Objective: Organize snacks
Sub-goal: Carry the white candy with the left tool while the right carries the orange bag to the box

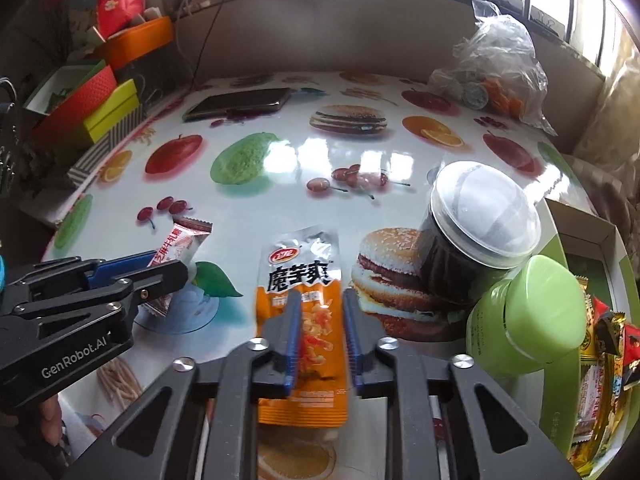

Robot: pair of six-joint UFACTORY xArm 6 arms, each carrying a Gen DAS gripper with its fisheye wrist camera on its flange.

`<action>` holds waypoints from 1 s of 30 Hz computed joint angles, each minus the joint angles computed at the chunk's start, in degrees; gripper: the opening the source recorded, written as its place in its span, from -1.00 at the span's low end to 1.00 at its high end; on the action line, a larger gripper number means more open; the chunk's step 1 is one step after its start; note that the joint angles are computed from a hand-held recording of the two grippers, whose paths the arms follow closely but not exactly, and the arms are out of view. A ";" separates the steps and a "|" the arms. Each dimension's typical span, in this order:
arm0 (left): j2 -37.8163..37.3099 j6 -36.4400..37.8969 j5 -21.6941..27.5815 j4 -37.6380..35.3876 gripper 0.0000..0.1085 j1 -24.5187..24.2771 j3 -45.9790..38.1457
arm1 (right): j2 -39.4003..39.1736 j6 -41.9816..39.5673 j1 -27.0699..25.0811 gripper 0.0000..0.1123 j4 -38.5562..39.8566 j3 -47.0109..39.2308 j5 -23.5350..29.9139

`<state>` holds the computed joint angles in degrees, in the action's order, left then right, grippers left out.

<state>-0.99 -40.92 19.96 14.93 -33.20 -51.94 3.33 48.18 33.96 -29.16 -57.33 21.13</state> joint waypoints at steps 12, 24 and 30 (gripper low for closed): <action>-0.22 0.28 -0.23 -1.28 -0.53 0.27 1.00 | 0.06 -3.95 -0.47 -0.03 10.26 3.32 -7.15; -0.98 0.93 -1.02 -2.23 -0.53 1.13 2.24 | 3.17 0.07 1.59 0.06 -2.14 -1.86 -0.06; -1.21 1.14 -1.35 -2.71 -0.53 1.10 2.56 | 2.66 2.23 1.84 -0.29 -4.43 -1.37 -0.22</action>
